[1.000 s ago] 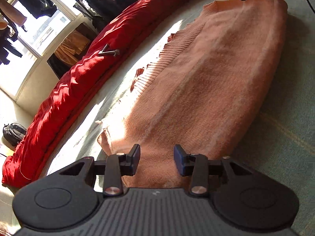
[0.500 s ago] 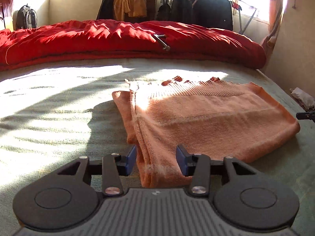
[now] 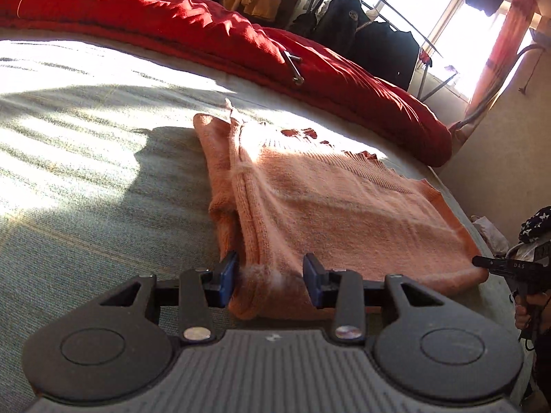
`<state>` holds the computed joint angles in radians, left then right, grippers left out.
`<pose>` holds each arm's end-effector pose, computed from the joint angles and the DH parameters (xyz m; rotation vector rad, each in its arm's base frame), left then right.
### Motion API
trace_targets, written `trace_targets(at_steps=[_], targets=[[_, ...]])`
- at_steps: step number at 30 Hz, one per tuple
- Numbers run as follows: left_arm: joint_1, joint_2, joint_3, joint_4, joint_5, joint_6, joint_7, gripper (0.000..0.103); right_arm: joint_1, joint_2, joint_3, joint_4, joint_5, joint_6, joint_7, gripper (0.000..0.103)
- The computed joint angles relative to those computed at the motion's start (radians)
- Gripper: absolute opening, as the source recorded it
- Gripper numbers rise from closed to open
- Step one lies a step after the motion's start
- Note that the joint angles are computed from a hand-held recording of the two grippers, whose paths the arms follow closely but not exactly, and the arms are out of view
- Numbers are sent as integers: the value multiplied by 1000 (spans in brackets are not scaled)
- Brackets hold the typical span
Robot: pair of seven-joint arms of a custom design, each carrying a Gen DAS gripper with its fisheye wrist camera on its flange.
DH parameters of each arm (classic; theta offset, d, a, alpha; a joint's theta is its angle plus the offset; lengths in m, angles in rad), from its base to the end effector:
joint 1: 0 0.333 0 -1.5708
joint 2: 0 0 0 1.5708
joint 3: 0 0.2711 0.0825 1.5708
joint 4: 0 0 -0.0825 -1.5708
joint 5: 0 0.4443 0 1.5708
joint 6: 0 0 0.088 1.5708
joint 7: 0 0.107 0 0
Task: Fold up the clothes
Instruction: 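Pinch and straighten the folded edge of the sweater with both grippers, then open both grippers and lift them away from the folded sweater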
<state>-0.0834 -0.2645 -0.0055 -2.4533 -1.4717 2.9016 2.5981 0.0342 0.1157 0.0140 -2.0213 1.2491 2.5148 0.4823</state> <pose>0.5271 0.0131 0.3586 -2.0277 1.6043 -1.2743 0.6502 0.0232 0.3521 -1.7085 1.3912 -0.0863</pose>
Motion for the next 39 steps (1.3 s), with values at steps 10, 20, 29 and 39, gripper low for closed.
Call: trace_targets(at_steps=[10, 20, 29, 39], targets=[[-6, -141, 19, -67, 54, 5, -53, 10, 28, -111, -16, -57, -48, 12, -1, 10], [-108, -180, 91, -117, 251, 134, -138, 5, 39, -111, -36, -102, -141, 73, 138, 24], [-161, 92, 61, 116, 422, 116, -110, 18, 128, 26, 26, 98, -239, 278, 15, 24], [-29, 30, -9, -2, 602, 70, -303, 20, 110, 270, 27, 286, -645, 382, 371, 0]])
